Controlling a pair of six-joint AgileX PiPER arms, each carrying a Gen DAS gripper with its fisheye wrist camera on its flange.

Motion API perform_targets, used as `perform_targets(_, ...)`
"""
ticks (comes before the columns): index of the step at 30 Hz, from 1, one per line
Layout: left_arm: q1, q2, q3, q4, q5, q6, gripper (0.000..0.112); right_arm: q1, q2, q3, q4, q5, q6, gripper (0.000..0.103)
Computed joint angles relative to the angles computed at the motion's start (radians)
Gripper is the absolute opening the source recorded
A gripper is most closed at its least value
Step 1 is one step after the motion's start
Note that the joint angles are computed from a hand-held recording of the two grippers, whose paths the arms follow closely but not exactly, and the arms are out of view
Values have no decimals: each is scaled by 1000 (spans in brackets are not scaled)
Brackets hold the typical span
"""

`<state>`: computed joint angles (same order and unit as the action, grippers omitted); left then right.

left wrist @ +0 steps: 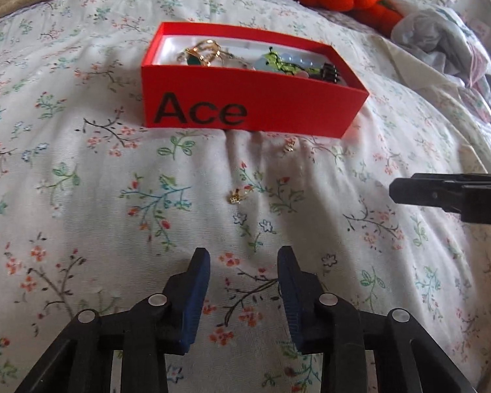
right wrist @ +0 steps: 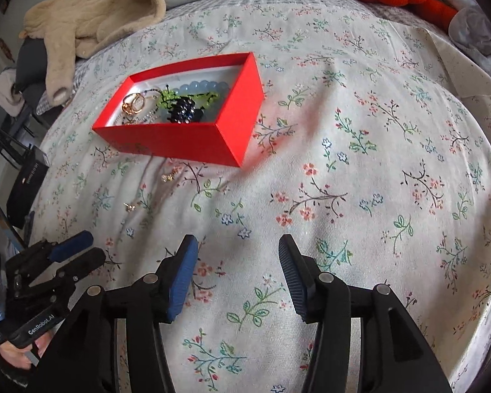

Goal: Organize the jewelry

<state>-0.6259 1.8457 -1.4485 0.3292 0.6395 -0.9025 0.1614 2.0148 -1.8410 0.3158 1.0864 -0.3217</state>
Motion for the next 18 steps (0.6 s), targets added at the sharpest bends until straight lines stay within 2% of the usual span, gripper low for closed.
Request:
perform_targets(7,4,89,-95,19,36,32,34,-7,-15,63,17,-42,-50,54)
perform_targets(12,-4,149,-179,76,79,38,34,-2,26,7,22,-22,-28,54)
perform_targets(18,8,177,-218,84,87,42,29,-6,47,-35,37,-3,-21,54)
